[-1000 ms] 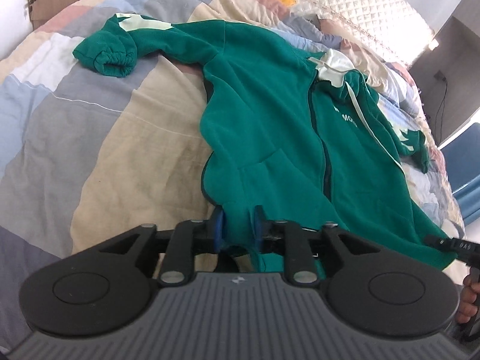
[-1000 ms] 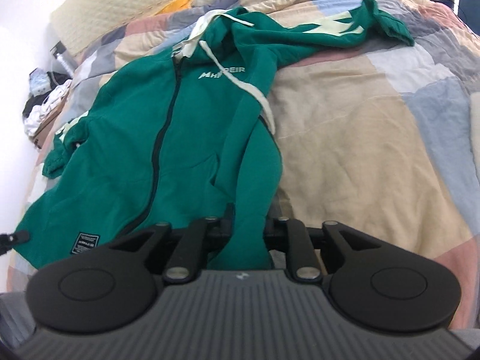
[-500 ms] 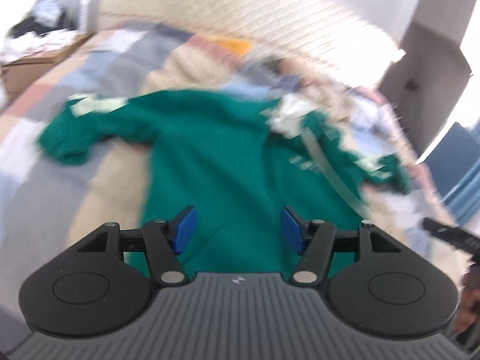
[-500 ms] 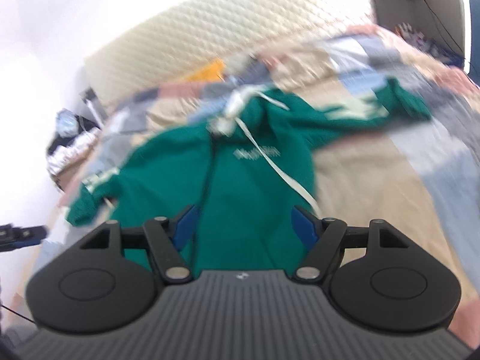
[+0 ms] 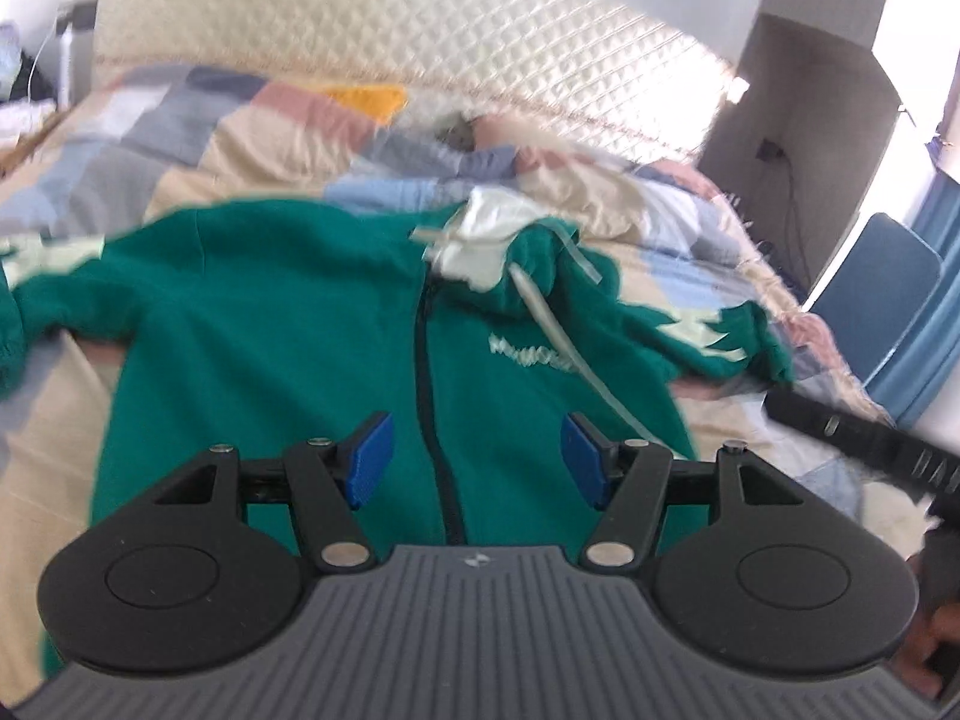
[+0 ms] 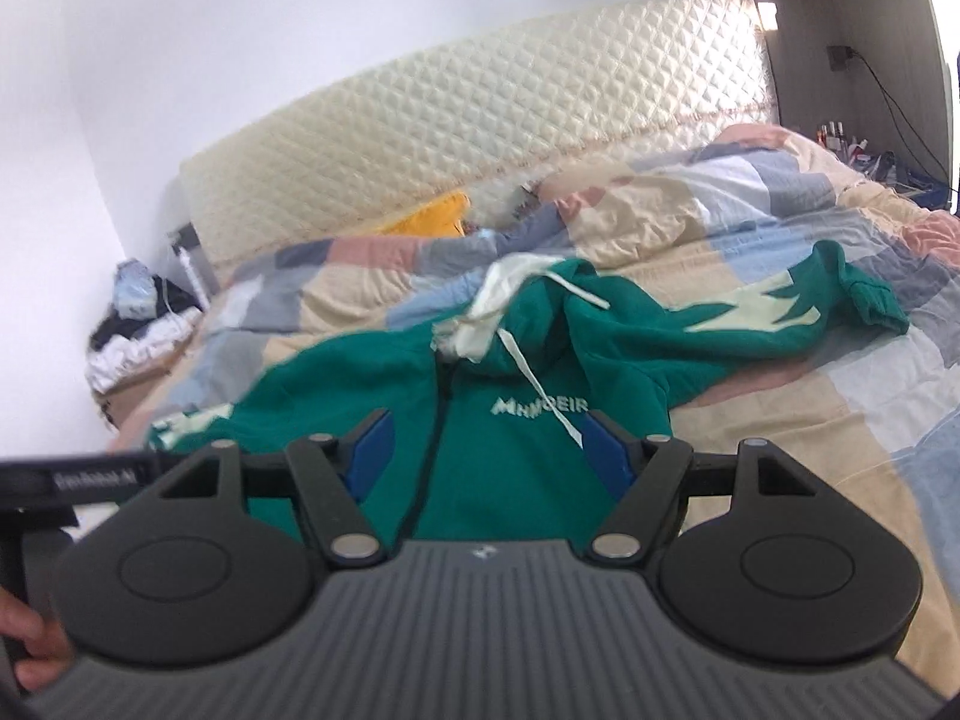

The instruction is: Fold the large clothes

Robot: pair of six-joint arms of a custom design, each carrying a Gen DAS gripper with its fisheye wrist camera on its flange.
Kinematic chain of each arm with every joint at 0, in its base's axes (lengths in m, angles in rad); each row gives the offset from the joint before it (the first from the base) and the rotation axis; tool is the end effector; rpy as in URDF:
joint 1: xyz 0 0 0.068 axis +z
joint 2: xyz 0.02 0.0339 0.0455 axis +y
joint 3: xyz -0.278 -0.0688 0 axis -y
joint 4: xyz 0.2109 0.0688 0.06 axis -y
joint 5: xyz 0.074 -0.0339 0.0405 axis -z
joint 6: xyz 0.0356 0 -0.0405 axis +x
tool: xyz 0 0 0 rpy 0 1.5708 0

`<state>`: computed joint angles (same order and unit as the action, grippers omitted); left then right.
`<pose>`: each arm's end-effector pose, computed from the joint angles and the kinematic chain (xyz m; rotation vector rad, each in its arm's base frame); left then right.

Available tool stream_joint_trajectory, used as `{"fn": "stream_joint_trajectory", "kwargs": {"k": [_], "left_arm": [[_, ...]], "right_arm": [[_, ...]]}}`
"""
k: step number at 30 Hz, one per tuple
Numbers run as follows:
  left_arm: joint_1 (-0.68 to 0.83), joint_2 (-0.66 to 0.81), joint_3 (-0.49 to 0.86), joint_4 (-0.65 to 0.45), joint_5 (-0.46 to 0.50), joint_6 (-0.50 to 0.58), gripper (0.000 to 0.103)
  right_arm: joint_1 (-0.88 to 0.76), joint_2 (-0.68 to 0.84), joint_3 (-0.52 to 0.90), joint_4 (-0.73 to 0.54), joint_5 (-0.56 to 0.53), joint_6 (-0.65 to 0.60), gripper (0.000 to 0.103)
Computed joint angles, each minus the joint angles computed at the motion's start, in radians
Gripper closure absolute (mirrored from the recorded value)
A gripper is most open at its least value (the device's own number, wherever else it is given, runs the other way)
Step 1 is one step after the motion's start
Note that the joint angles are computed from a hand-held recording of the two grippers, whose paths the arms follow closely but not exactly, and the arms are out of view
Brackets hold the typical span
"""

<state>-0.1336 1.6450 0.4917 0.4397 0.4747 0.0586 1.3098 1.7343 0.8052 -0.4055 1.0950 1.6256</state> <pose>0.2564 -0.0509 0.1531 0.4616 2.2069 -0.5801 0.0978 0.2437 0.1670 0.4640 1.9805 0.1121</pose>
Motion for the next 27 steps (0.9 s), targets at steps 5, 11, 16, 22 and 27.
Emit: {"fn": "stream_joint_trajectory", "kwargs": {"k": [5, 11, 16, 22, 27], "left_arm": [[0.017, 0.239, 0.044, 0.127, -0.003, -0.036, 0.036], [0.061, 0.389, 0.112, 0.188, 0.010, -0.037, 0.036], [0.091, 0.522, 0.236, 0.194, 0.063, -0.071, 0.036], [0.090, 0.693, 0.434, 0.176, 0.080, -0.145, 0.036], [0.083, 0.799, 0.588, 0.101, 0.109, -0.189, 0.036]], "right_arm": [[-0.235, -0.061, -0.144, 0.469, -0.111, -0.478, 0.031], [-0.600, 0.083, -0.040, 0.721, -0.313, -0.789, 0.031], [-0.855, 0.294, 0.163, 0.800, -0.523, -0.857, 0.027], [-1.029, 0.588, 0.594, 0.632, -0.608, -0.889, 0.011], [-1.115, 0.845, 1.043, 0.356, -0.674, -0.854, 0.010]]}}
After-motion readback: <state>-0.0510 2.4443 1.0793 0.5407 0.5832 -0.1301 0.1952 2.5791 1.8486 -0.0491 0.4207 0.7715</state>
